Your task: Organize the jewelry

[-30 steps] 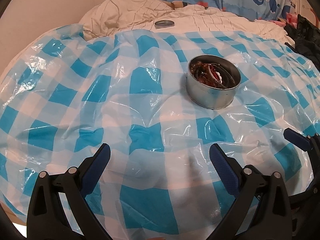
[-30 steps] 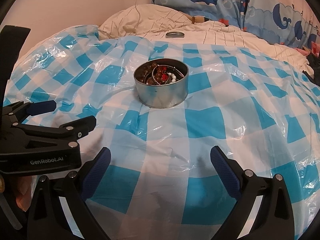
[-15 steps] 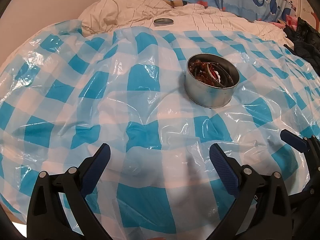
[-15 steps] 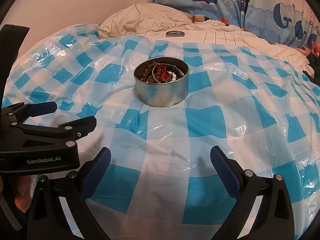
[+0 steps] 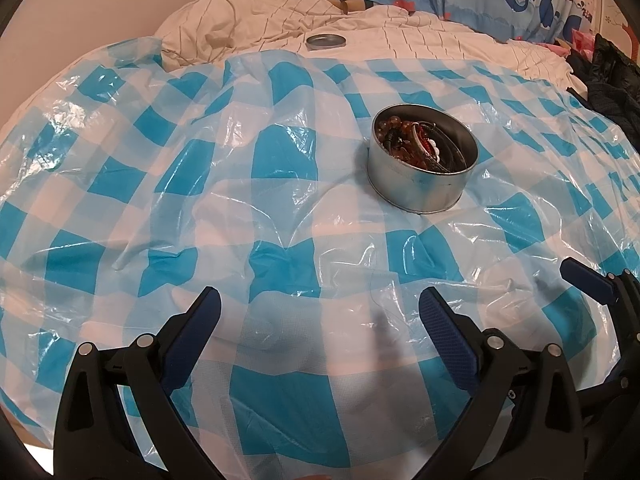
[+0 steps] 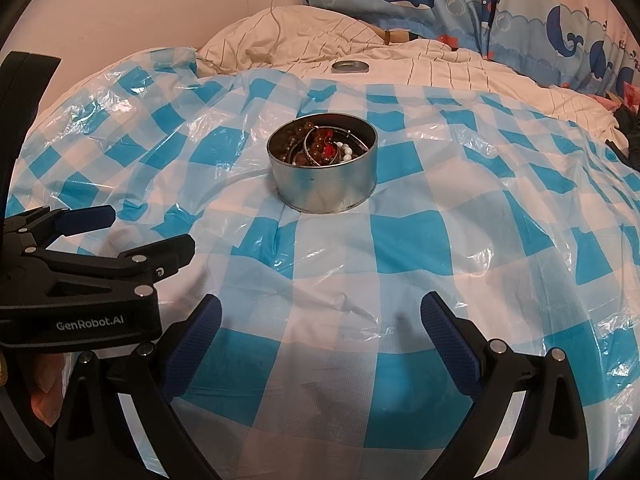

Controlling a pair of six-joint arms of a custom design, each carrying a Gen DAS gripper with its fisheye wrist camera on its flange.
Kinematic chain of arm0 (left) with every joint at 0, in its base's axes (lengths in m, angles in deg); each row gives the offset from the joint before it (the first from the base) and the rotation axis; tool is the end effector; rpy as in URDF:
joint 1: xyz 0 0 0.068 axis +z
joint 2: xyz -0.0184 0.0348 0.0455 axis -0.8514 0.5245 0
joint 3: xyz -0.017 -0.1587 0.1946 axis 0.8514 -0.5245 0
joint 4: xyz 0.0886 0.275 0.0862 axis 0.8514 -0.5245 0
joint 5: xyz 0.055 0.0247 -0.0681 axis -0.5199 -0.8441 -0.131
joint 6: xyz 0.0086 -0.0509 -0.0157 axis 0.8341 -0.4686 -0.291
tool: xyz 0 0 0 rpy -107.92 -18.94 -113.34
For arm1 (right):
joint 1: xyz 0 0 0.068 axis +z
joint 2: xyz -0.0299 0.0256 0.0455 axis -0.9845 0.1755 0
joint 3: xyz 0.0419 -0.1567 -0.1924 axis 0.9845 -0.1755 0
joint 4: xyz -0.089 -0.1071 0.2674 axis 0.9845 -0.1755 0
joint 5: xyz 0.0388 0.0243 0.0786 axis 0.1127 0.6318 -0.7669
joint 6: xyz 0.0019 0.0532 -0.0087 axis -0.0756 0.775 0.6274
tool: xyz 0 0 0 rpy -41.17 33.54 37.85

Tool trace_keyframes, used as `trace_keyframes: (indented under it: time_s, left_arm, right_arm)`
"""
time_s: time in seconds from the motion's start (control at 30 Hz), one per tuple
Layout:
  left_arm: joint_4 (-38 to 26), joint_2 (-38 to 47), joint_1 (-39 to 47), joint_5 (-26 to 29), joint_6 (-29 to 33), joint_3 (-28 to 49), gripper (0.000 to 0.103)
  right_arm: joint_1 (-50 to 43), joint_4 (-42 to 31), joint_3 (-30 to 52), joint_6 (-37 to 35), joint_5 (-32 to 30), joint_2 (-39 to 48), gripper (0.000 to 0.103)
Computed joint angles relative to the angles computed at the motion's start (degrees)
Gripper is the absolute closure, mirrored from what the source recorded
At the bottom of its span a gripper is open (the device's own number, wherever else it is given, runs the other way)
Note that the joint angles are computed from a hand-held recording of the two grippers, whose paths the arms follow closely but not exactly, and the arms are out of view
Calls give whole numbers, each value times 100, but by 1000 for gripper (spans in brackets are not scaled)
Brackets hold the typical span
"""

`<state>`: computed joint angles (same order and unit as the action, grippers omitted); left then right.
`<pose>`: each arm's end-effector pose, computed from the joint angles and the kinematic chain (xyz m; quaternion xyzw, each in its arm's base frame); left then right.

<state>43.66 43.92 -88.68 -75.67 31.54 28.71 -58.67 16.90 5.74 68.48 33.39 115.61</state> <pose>0.3540 -0.2049 0.2744 0.2721 0.9111 -0.0485 0.3057 0.2536 0.0847 0.2665 0.1591 0.9204 -0.0116 0.3570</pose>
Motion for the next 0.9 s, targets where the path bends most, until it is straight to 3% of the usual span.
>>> trace_keyframes:
  time_s: [0.9]
  left_arm:
    - [-9, -16, 30, 28, 35, -14, 8]
  right_arm:
    - [-47, -10, 24, -50, -41, -8, 7]
